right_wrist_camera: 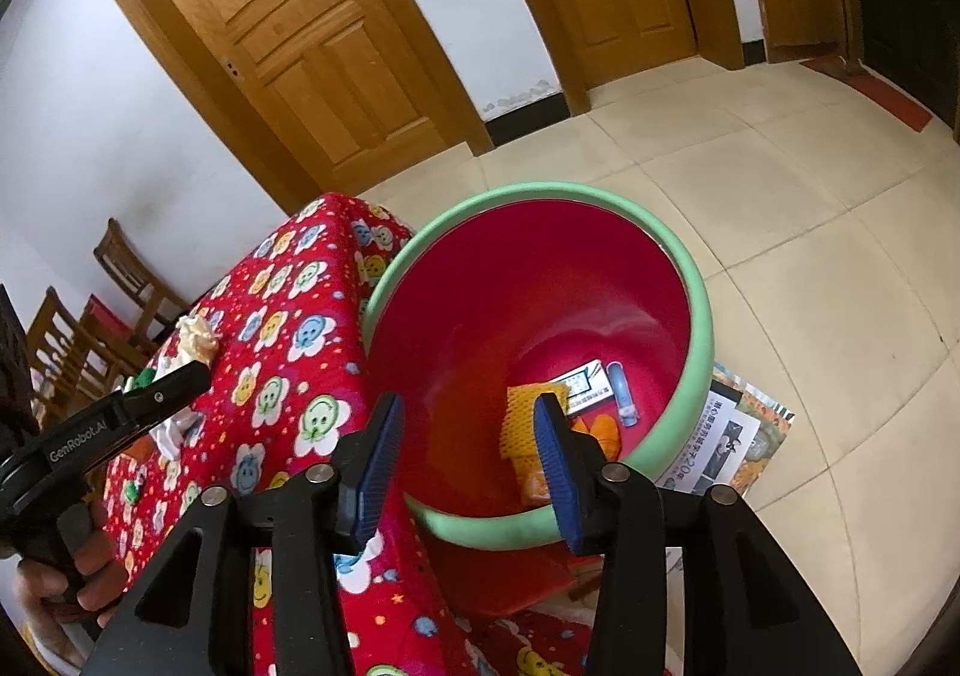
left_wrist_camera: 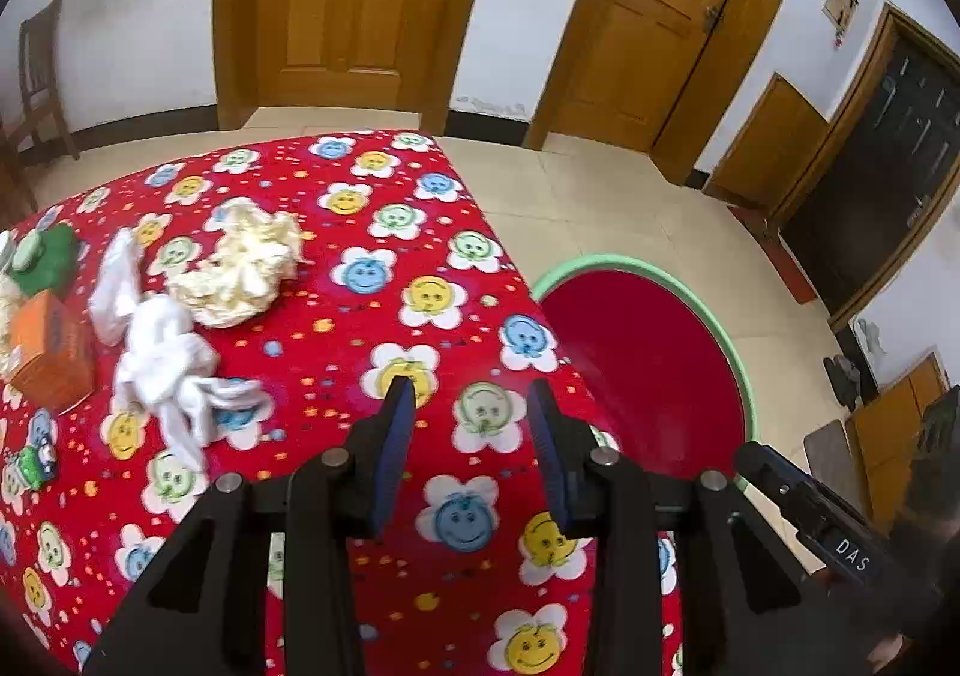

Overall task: Collect trash
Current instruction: 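Return both grippers to the table and approach the orange box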

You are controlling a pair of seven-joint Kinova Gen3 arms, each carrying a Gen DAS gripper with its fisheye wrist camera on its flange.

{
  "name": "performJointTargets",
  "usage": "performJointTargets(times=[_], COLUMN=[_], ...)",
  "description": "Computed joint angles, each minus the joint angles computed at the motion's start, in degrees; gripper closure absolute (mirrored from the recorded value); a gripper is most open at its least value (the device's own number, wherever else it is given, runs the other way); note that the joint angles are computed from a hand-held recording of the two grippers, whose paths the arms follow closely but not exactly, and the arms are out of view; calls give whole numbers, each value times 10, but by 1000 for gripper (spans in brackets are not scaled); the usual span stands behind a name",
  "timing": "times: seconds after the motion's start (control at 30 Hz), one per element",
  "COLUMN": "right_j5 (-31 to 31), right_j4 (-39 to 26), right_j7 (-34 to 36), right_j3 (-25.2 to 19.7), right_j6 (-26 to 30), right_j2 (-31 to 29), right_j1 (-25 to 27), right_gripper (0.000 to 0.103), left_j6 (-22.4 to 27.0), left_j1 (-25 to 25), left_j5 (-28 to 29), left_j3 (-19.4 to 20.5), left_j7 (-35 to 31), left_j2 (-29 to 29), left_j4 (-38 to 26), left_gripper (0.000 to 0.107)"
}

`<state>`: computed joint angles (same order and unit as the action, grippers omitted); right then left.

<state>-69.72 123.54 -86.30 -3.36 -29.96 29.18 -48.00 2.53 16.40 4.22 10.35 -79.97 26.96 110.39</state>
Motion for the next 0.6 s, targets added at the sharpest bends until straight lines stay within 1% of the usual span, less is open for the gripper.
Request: performJointTargets(times=[0.17, 0.23, 0.27, 0.37, 0.43, 0.6], right_j5=[-29, -46, -60, -84, -113, -148], right_j4=[-11, -18, -24, -34, -46, -66], right_j7=[36, 56, 71, 102, 135, 185], right_j3=[0, -3, -4, -16, -24, -53], right_j6=[-1, -2, -3, -11, -14, -27], right_j2=[-4, -5, -6, -6, -6, -4], right_j1=[-10, -11, -13, -9, -6, 9], right_gripper=[54, 49, 44, 43, 41, 41], left_j6=[-14, -16, -18, -27, -34, -55], left_j1=[-9, -9, -11, -30, -46, -81], left_j5=[2, 2, 2, 1, 0, -6], left_j3=[-11, -20, -24, -22, -20, -18], left_j7=[6, 8, 10, 13, 14, 18], left_j2=[-21, -27, -31, -41, -47, -60], left_j4=[24, 31, 35, 48, 58, 81], left_gripper=[69, 69, 69, 69, 69, 69])
